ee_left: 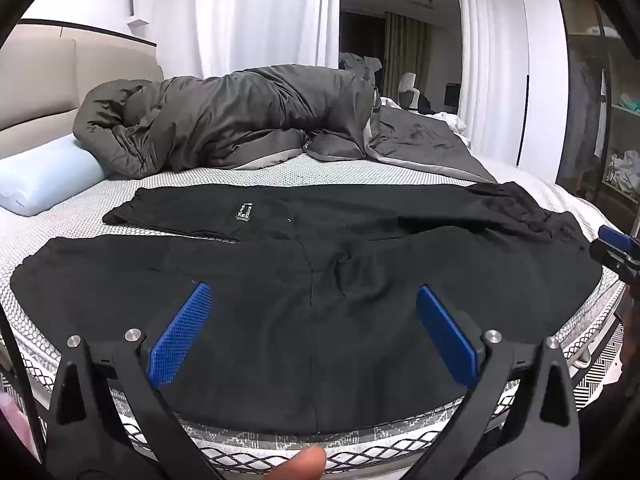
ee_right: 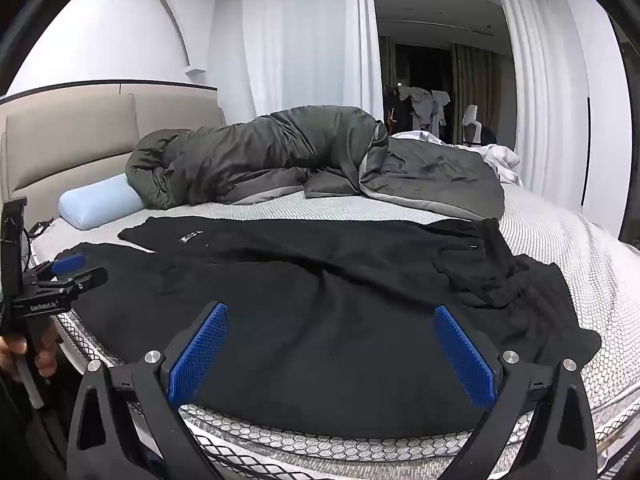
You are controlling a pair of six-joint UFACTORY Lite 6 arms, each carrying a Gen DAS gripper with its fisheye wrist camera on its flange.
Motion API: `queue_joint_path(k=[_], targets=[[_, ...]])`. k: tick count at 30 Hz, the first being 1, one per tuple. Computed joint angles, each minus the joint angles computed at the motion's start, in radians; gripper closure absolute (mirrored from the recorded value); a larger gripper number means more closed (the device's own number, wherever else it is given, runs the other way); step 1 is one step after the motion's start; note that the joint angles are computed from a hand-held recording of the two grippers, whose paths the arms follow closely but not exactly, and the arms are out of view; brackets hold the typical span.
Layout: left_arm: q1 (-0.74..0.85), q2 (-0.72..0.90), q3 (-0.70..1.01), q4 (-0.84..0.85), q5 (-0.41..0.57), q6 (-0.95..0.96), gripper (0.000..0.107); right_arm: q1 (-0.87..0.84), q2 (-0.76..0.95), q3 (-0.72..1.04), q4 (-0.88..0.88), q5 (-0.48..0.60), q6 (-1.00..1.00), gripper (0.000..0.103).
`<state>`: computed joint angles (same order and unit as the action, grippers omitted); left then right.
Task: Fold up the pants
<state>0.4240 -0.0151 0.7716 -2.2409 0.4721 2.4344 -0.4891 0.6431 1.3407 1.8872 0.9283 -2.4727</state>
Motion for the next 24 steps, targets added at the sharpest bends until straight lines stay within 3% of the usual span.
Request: queue_joint_path(k=[3,24], targets=[[0.02,0.003,-0.008,0.01,0.049,-0.033,0.005,0.003,-0.028,-0.038,0.009,-0.002,-0.006,0.0],[0.008,0.008,-0.001,0.003,0.026,-0.017,0.005,0.013,-0.01,-0.003,-0.01,-0.021,0.028,0.0]])
